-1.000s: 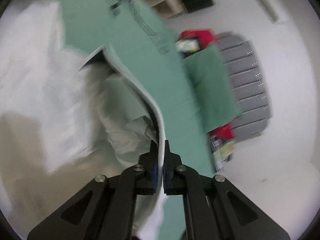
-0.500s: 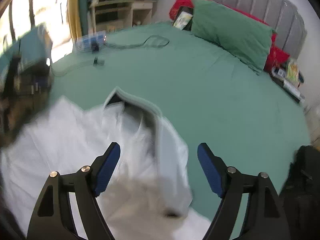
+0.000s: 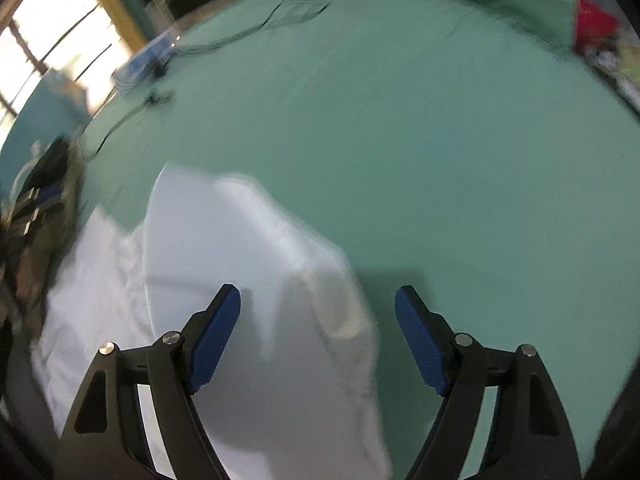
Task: Fold large clothes
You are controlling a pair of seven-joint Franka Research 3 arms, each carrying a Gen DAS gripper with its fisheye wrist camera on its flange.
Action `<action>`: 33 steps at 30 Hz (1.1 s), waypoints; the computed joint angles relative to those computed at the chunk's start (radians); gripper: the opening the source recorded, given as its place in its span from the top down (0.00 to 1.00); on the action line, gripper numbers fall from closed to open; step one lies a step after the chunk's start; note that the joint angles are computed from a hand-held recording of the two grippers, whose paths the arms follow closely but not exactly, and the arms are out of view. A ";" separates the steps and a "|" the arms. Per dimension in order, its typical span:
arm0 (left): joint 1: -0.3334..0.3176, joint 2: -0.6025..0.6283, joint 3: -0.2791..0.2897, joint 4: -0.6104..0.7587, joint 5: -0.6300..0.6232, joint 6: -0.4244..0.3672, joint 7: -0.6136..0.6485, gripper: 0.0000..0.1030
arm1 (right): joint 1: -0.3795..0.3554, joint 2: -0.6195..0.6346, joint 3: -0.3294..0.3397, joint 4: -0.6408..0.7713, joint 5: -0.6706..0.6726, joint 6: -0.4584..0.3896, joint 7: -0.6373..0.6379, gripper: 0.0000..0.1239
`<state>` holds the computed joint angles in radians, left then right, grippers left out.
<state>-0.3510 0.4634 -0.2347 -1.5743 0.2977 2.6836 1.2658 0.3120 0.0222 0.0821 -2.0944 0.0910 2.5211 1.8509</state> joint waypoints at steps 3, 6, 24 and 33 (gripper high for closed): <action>-0.003 0.002 0.005 0.000 0.004 -0.004 -0.007 0.43 | 0.009 0.088 0.014 0.088 0.077 -0.120 -0.120 0.33; -0.003 0.007 0.004 0.005 0.006 -0.011 -0.004 0.43 | 0.029 0.126 0.016 0.130 0.060 -0.154 -0.161 0.23; 0.023 -0.041 -0.029 -0.050 -0.054 0.025 0.046 0.43 | 0.426 0.242 -0.010 0.344 -1.152 -0.539 0.001 0.75; 0.042 -0.086 -0.044 -0.098 -0.096 0.036 0.071 0.43 | 0.531 0.269 0.078 0.255 -1.267 -0.673 0.321 0.64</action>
<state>-0.3087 0.3773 -0.2784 -1.6727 0.2017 2.7195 1.3372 0.8431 0.2910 0.1603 -1.8397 -1.1763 1.8479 2.1717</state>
